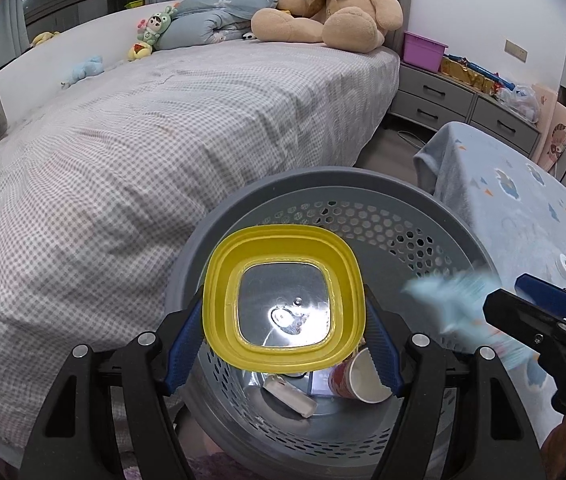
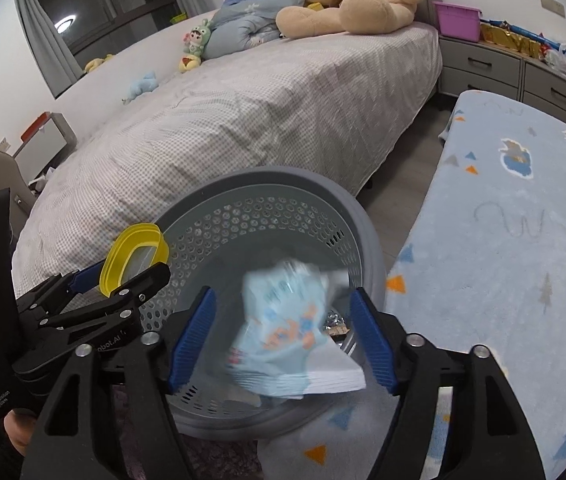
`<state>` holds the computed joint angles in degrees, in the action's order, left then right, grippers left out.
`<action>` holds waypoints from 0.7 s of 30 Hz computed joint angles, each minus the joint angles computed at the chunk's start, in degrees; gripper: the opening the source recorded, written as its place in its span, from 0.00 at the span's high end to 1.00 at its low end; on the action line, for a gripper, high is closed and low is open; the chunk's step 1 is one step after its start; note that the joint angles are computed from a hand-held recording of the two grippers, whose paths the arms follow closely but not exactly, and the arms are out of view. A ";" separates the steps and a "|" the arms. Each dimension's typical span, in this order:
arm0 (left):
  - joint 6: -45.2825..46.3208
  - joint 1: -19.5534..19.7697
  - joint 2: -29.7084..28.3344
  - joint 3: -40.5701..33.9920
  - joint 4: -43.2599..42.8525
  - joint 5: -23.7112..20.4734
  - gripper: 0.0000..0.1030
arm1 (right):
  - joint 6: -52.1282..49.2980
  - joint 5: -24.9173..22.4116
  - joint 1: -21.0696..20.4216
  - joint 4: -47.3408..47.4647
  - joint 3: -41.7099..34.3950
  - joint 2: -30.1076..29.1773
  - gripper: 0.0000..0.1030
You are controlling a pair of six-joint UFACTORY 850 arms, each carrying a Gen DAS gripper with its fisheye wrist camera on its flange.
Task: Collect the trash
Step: 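Open both tools to drop the lid and pack into the basket, then move both tools back toward the crumpled paper and white cap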
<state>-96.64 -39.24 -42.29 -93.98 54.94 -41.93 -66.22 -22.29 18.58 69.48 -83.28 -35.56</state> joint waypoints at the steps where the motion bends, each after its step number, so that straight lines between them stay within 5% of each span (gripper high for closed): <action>1: -0.28 -0.09 0.01 -0.02 0.33 -0.39 0.33 | -0.40 0.27 0.01 0.45 0.09 0.08 0.31; 21: -1.02 -0.12 0.17 0.22 -0.09 -0.90 0.30 | 0.24 1.26 0.02 0.18 0.79 0.42 0.31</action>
<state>-97.66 -39.36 -42.12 -93.76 54.85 -42.82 -65.98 -21.03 18.61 69.66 -82.49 -35.14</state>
